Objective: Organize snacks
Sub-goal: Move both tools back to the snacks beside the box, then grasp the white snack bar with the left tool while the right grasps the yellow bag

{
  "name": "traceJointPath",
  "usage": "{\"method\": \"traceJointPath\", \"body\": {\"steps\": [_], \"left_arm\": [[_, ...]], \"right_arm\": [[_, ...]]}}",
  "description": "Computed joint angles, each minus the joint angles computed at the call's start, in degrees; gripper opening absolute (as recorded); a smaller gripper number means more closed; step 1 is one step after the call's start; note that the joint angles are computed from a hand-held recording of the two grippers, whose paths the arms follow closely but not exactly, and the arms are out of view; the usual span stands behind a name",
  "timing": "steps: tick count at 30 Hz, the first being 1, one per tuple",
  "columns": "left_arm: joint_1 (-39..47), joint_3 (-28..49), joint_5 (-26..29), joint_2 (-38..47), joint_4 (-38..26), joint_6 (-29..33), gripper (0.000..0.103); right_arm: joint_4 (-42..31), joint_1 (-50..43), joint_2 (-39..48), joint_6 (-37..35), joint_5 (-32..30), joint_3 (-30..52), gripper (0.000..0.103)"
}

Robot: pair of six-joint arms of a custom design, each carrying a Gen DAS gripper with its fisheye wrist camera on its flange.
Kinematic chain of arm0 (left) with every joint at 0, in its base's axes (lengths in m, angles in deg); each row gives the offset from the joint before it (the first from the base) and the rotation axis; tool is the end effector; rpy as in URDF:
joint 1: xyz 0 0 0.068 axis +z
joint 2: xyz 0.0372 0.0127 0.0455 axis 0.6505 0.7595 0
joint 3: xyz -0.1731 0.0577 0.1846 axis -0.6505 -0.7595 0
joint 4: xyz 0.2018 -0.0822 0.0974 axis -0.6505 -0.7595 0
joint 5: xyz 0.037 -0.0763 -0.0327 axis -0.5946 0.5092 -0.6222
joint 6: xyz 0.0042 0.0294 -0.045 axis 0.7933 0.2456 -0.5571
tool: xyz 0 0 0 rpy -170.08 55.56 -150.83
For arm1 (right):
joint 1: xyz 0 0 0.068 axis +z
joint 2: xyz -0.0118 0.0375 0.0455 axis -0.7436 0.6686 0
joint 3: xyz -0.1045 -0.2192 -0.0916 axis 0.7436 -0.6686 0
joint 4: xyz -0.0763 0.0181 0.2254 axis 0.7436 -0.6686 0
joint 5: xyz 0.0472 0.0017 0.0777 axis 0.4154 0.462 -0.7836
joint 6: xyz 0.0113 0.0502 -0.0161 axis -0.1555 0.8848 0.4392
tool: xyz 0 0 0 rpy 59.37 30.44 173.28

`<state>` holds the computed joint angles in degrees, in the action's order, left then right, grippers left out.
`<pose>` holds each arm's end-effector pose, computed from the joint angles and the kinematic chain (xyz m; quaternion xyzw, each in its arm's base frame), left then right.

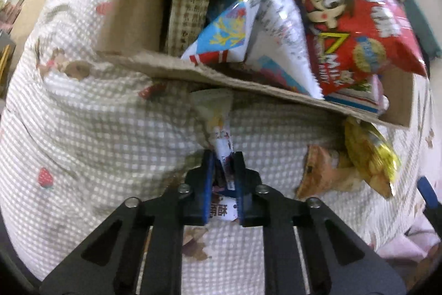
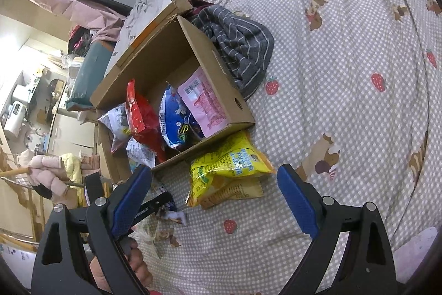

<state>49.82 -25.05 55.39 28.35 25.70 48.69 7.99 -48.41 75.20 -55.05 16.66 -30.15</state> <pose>0.1795 0.0225 0.1413 -0.0669 0.9890 -0.0851 0.1011 0.1537 0.0158 0.2016 0.1806 0.9189 0.2944 0.1907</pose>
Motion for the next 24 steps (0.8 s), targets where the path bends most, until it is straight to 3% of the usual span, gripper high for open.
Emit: {"method": "traceJointPath", "body": {"steps": [2,6,8,11,15,18,19,21,24], "left_arm": [[0.9,1.3,0.4,-3.6,-4.6,3.2,0.005],[4.9,5.3,2.8,-9.9,-15.8,11.4,0.004],[8.0,7.7,3.9,-13.1,-21.4,17.2,0.004],[13.5,10.8,5.7,-15.2,-26.6,24.1,0.004],[18.9,10.9,7.9,-11.5,-22.4,27.1,0.005],[20.1,9.1,8.4,-4.2,-17.1,25.2,0.008],[19.6,8.9,7.5,-3.0,-16.4,23.8,0.013],[17.6,7.3,7.3,-3.1,-14.3,22.4,0.048],[9.3,2.7,3.5,-6.6,-8.3,19.6,0.052]], "right_arm": [[0.8,0.3,1.6,0.3,-1.0,-0.3,0.095],[1.5,4.9,5.4,0.1,3.0,0.5,0.095],[2.4,6.1,7.5,0.0,3.1,0.6,0.102],[3.5,8.7,10.7,0.0,6.6,1.8,0.103],[5.5,12.7,17.5,-0.3,10.3,4.4,0.103],[6.4,15.0,22.9,-0.8,12.0,6.4,0.103],[6.8,15.6,24.6,-0.7,12.3,7.0,0.103],[7.7,16.9,27.5,-0.4,12.8,7.9,0.103],[7.4,20.2,32.8,-2.1,15.0,10.5,0.103]]}}
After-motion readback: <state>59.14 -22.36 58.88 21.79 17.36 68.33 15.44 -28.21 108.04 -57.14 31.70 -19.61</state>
